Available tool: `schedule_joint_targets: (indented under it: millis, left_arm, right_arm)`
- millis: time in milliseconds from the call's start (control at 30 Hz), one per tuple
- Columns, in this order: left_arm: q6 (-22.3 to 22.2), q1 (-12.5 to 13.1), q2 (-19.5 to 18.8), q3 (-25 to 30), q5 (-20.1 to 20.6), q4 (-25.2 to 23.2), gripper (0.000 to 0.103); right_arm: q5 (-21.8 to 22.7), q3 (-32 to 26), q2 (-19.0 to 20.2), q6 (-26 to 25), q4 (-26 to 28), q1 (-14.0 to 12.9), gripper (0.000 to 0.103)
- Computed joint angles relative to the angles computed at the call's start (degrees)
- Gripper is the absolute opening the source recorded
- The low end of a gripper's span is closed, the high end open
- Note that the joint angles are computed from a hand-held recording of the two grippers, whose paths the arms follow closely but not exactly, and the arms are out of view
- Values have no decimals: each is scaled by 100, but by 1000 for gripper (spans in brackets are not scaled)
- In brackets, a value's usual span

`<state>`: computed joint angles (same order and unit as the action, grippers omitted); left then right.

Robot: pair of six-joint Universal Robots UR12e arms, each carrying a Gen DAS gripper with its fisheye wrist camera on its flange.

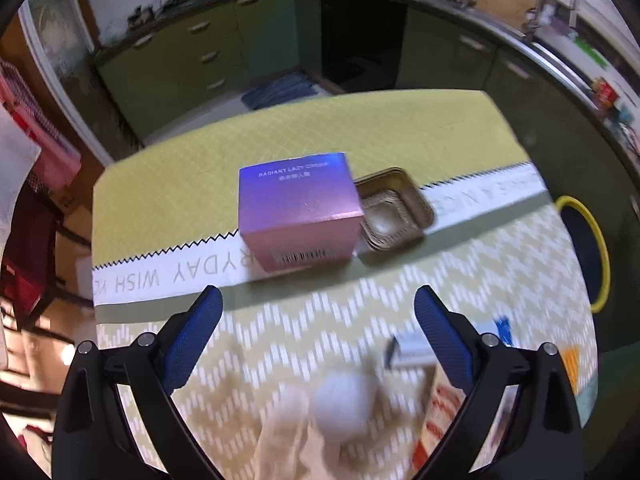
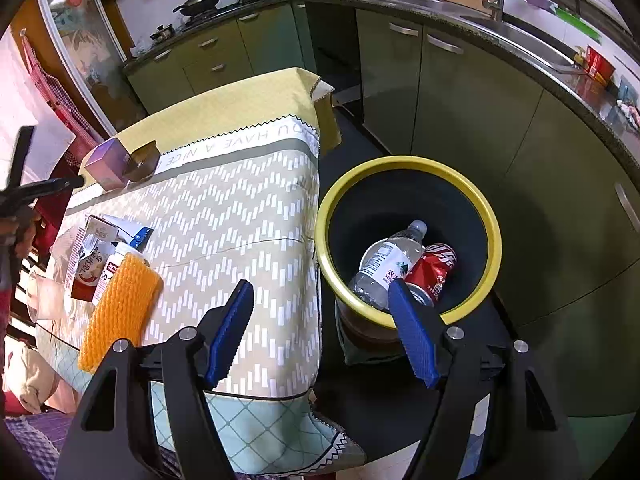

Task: Collect trash
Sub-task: 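Grasp the pink-purple cream box with the left gripper, then carry the cream box with the left gripper over the bin and release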

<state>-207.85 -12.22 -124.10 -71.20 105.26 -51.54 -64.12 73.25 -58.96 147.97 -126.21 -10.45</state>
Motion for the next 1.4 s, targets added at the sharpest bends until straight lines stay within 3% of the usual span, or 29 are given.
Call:
schedule_joint_targets:
  millis: [100, 400, 467, 533, 767, 1067, 1400]
  left_arm:
    - [-235, 86, -137, 182, -112, -124, 92]
    - [-509, 162, -425, 557, 76, -356, 92]
    - [-610, 189, -444, 562, 5, -363, 79]
    - [-632, 228, -461, 574, -174, -365, 74]
    - [-639, 242, -389, 430, -221, -128, 73]
    - [-351, 153, -18, 71, -39, 182, 73]
    - [624, -316, 76, 283, -350, 569, 73]
  right_arm:
    - [2, -14, 21, -8, 49, -4, 69]
    - [-10, -82, 101, -26, 176, 18, 69]
    - [-7, -80, 99, -45, 189, 26, 69]
    - [2, -76, 96, -63, 188, 29, 69]
    - [47, -35, 69, -66, 151, 38, 69]
    - [100, 21, 26, -129, 120, 52, 69]
    - [230, 311, -140, 27, -119, -108, 69]
